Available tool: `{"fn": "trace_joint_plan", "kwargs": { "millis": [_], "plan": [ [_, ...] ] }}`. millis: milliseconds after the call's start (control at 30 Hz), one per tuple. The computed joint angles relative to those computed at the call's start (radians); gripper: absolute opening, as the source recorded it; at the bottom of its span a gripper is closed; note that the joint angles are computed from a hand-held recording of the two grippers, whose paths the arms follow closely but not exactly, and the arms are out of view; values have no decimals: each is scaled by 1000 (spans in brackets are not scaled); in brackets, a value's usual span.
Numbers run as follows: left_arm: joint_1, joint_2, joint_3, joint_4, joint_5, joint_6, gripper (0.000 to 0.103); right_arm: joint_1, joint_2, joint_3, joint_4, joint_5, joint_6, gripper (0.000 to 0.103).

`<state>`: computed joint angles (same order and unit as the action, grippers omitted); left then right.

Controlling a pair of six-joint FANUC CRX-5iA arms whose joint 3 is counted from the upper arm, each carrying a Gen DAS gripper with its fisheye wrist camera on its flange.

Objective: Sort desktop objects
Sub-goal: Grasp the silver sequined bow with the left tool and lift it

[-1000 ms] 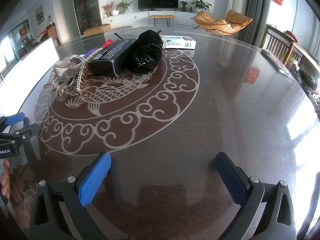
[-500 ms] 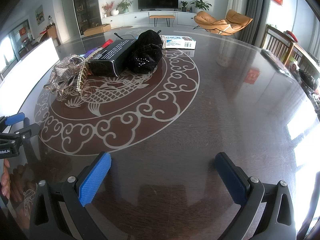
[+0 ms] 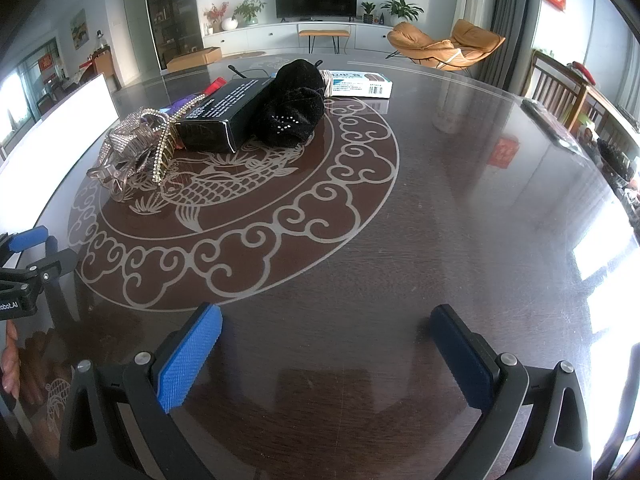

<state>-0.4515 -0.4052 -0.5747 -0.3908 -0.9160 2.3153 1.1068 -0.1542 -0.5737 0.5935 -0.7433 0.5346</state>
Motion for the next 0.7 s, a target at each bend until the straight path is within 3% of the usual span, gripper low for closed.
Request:
{"fn": "trace_joint_plan", "kwargs": {
  "millis": [100,233,300,400,467,500,533,567,700],
  "plan": [
    [119,-78,-76,159,144,-154,103,1,0,1,0,-1,-1,103],
    [130,-21,20,127,185,-160,103,0,0,0,0,0,0,103],
    [127,59,89,120,169,-209,103,0,0,0,0,0,-1,103],
    [37,235,258,-44,41,-175,103,0,0,0,1,0,-1,103],
    [10,294,299,-99,7,-181,103,1,0,0,1,0,-2,103],
    [29,280,272,-70,55,-222,96,0,0,0,1,0,-1,103],
    [73,237,214,11,136,-297,64,0,0,0,1,0,-1,103],
    [102,211,182,68,166,-329,46,3,1,1,2,-2,-4,103],
    [102,118,134,78,92,-291,44,0,1,0,1,0,-3,103]
  ]
}}
